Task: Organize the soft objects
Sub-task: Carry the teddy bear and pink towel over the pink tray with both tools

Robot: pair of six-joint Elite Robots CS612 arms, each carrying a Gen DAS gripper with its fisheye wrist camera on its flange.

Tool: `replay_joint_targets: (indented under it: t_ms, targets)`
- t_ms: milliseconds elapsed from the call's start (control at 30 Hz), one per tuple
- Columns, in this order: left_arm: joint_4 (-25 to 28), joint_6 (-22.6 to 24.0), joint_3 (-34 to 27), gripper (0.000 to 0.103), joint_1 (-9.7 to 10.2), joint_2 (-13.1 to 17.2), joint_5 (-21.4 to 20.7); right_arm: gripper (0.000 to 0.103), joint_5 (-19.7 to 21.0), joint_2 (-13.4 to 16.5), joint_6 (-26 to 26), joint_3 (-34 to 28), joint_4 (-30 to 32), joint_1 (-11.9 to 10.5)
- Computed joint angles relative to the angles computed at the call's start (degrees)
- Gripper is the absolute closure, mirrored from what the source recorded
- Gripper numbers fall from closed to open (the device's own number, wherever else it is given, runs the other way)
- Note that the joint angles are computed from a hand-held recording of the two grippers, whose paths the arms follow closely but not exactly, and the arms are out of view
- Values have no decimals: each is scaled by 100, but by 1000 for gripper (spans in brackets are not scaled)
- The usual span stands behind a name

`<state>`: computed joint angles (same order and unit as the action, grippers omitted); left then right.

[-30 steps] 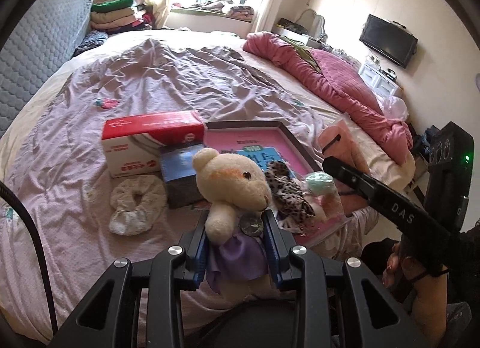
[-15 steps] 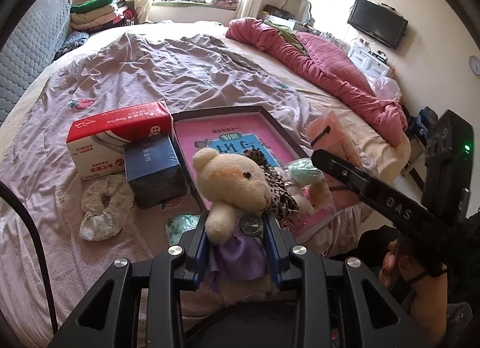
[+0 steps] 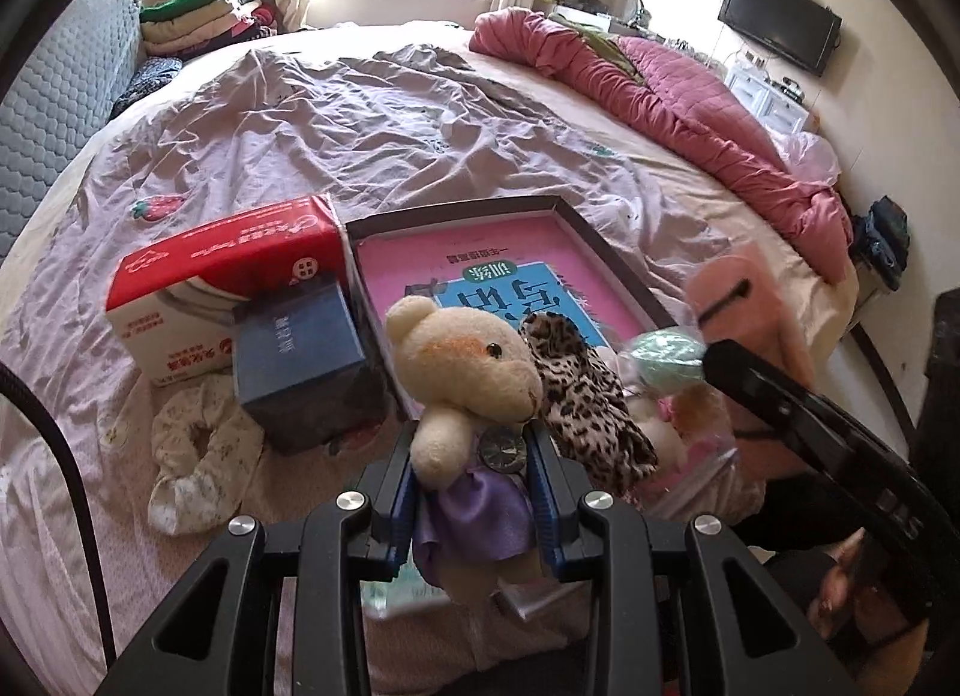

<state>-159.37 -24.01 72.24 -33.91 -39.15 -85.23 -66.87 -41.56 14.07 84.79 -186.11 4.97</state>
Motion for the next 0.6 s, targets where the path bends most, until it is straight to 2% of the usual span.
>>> replay_joint_targets:
  t_ms: [233, 600]
  targets:
    - [445, 118, -433, 70, 28, 251, -132, 83, 19, 29, 67, -7, 16, -32]
    - [590, 96, -590, 70, 74, 390, -182, 83, -15, 103, 150, -35, 65, -58]
